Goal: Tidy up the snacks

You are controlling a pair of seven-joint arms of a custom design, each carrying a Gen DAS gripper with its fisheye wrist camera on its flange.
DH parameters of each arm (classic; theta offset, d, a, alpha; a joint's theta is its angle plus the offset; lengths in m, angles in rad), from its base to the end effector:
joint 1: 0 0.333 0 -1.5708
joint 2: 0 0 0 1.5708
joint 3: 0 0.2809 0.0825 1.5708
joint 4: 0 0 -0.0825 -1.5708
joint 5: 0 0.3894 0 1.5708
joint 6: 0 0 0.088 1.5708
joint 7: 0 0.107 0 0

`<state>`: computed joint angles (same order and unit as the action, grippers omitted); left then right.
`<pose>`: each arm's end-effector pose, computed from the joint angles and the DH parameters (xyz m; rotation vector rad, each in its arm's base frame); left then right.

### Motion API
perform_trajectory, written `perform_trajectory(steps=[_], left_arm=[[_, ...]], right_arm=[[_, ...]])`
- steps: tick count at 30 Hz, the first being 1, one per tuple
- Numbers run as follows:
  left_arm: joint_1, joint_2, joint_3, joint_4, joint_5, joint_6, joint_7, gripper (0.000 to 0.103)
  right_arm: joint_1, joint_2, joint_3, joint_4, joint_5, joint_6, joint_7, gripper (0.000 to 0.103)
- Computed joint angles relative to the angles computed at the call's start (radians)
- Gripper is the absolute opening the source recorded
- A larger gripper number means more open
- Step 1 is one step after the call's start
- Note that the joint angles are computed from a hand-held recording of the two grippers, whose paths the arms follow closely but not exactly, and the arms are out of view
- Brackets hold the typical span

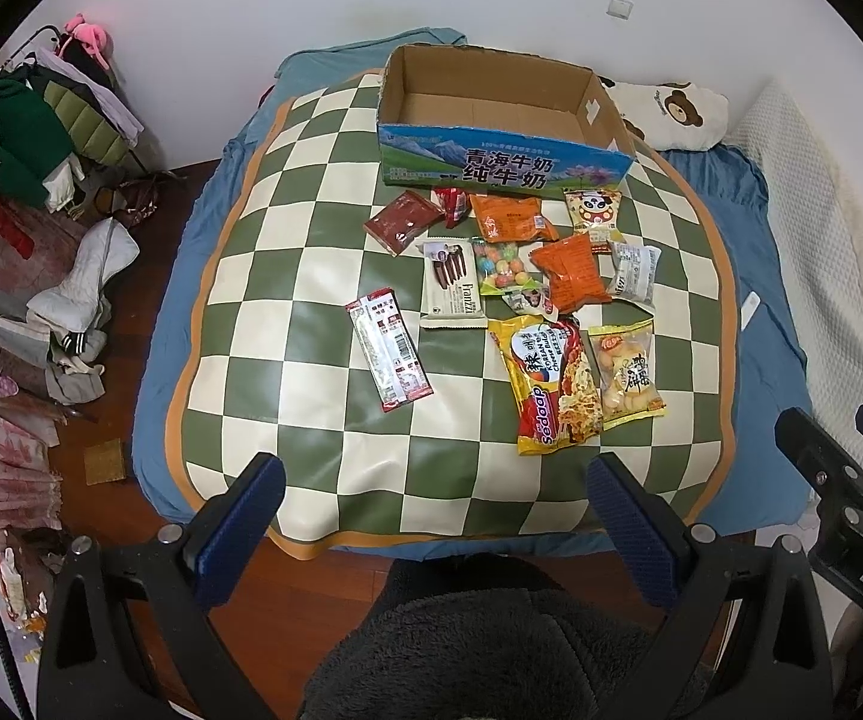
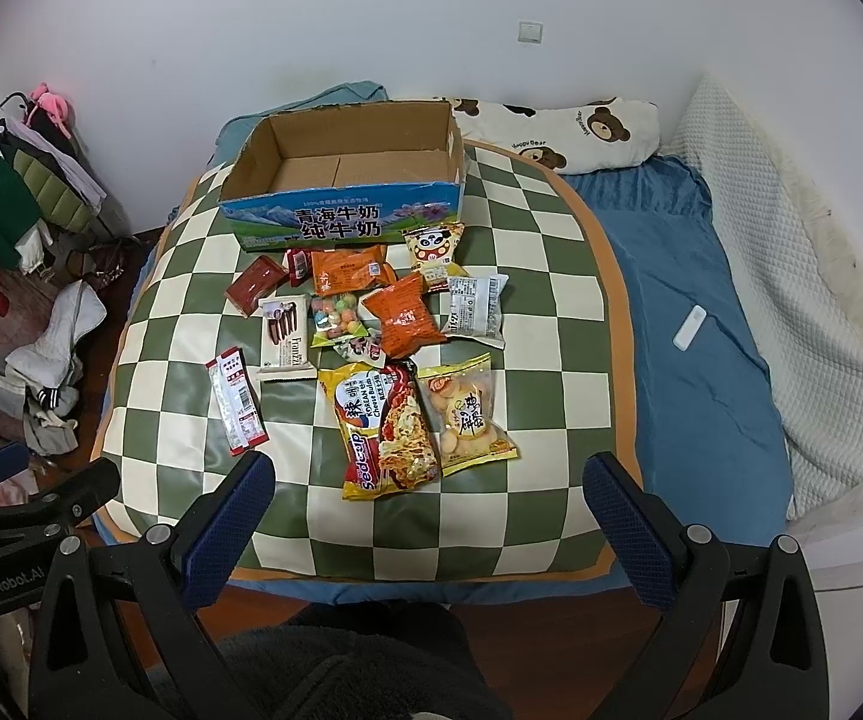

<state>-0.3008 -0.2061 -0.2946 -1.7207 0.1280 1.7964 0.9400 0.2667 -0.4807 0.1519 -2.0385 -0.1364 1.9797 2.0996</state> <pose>0.4315 -0.2981 0.6470 -2.0656 2.0215 -0.3438 0.4156 0.1909 0.6444 -1.8776 2.0434 -0.4579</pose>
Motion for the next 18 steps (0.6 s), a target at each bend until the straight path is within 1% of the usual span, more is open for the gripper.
perform_trajectory(steps=[5,18], left_arm=[[-0.006,0.012,-0.008,0.002,0.008,0.006,-0.008,0.103],[-0.016,0.025,-0.005,0.019,0.003,-0.002,-0.007,0.103]], right_arm=[[0.0,0.001,-0.001,0.001,0.0,0.0,-0.002,0.103],[0.0,0.001,0.0,0.003,-0.002,-0.006,-0.003,0.103]])
